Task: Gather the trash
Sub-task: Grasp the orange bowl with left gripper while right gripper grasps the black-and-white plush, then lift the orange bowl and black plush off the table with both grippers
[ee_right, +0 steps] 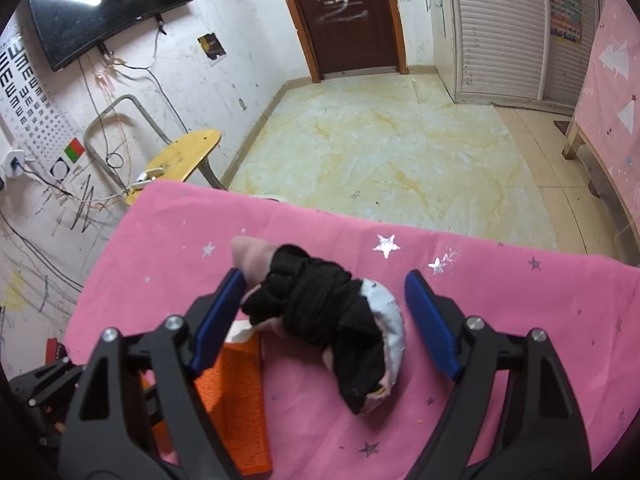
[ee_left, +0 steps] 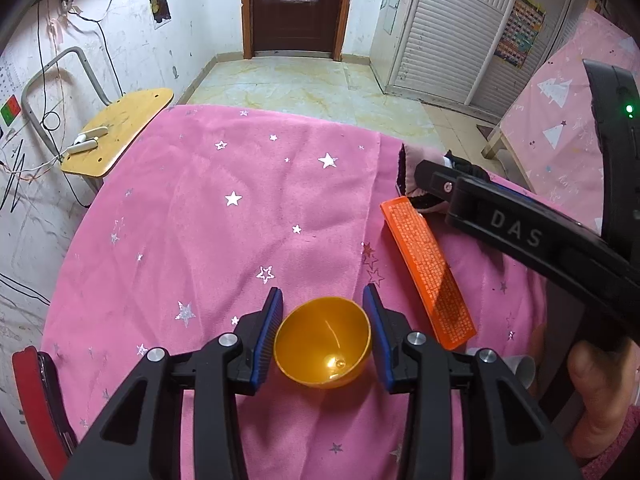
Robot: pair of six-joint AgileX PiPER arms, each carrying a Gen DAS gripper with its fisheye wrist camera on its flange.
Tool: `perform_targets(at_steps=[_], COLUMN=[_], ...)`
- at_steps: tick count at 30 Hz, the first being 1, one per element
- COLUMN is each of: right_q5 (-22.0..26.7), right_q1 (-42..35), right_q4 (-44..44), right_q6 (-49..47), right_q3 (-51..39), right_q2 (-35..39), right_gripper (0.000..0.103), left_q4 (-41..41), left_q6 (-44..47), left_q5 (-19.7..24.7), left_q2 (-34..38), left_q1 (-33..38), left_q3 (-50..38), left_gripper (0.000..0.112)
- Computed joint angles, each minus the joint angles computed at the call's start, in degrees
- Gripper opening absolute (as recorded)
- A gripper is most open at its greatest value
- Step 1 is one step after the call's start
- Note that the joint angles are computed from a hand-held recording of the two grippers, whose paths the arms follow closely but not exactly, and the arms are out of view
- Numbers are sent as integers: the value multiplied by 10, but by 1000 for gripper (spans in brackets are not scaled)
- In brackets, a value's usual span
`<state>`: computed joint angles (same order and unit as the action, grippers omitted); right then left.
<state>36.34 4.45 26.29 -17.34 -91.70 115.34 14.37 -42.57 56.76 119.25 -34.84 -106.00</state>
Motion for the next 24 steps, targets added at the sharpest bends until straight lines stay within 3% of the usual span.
perform_targets(at_steps=[1, 9, 24], right_q5=[4, -5, -32], right_q1=[-1, -3, -37], right_q4=[6, 14, 76], right_q6=[-6, -16, -65], right_q3=[-1, 21, 117], right_q2=[0, -15, -121], right_gripper=[66, 57, 57], left_q4=[-1, 8, 65], left_q6=[1, -9, -55], left_q5=[-2, -3, 23], left_q2=[-1, -15, -62], left_q1=[1, -7, -49], left_q3=[3, 12, 12], left_gripper=[33, 33, 33])
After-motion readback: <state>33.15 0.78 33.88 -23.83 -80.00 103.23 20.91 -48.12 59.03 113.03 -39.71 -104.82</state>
